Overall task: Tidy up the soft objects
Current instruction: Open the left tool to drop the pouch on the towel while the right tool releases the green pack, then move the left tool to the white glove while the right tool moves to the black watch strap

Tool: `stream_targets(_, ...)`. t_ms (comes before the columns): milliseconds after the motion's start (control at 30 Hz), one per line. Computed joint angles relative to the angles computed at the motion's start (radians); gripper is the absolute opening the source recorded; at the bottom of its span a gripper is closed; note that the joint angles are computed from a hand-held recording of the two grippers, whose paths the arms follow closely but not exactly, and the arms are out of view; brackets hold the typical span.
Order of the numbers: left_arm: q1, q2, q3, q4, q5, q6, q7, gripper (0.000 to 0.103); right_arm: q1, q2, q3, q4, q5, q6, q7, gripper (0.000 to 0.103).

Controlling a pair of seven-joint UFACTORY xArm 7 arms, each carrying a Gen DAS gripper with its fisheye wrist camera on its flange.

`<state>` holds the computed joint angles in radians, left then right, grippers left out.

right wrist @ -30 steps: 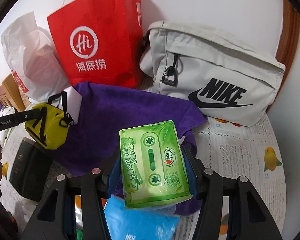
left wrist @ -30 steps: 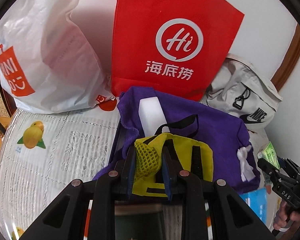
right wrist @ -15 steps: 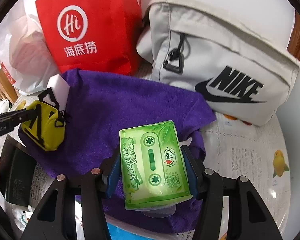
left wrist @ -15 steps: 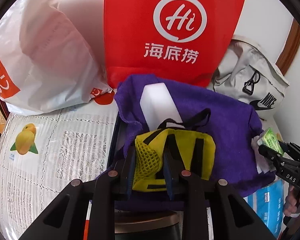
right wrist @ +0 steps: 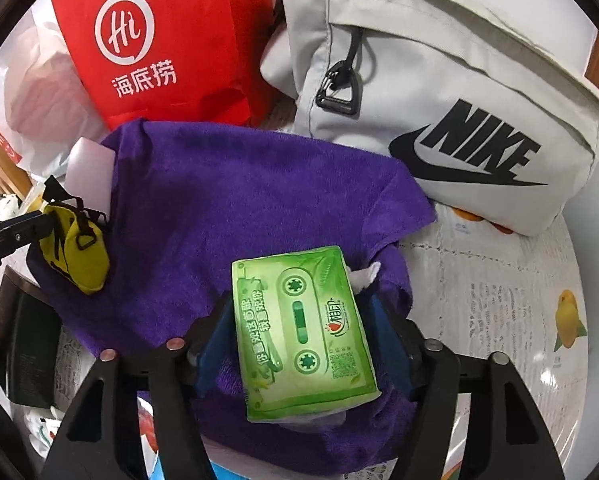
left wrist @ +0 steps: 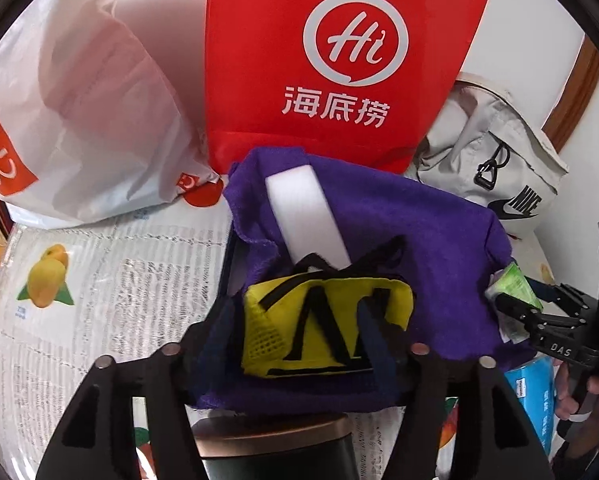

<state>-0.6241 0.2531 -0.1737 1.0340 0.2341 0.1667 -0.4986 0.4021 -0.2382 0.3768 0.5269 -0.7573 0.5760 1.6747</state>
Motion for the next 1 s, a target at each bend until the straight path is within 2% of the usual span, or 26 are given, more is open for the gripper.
stream_targets(167,-0.007,-0.033,0.009,-0.017,0.018,0.024,-0.020,0.063,0.001,-0.030,0.013,-0.001,-0.018,0.014,0.031,0.077)
stream_targets(300,0.008,-0.091,0.000,-0.065,0.033,0.014,-0.032,0.063,0.010,-0.095,0.040,-0.012,0.000,0.047,0.055,0.077)
stream_targets(367,0.010,-0.126,0.004,-0.091,0.066,0.012,-0.064,0.063,0.022,-0.147,0.066,-0.021,0.018,0.076,0.069,0.077)
stream_targets(567,0.059,-0.259,-0.053,-0.204,0.058,0.020,-0.072,0.063,0.069,-0.248,0.156,-0.012,0.095,0.187,0.077,0.077)
stream_targets(833,0.068,-0.479,-0.120,-0.403,-0.067,0.044,-0.002,0.063,0.155,-0.230,0.298,0.087,0.145,0.338,0.136,0.077)
stream_targets(1000,0.016,-0.585,-0.135,-0.522,-0.156,0.046,0.025,0.063,0.220,-0.154,0.360,0.151,0.131,0.421,0.221,0.077)
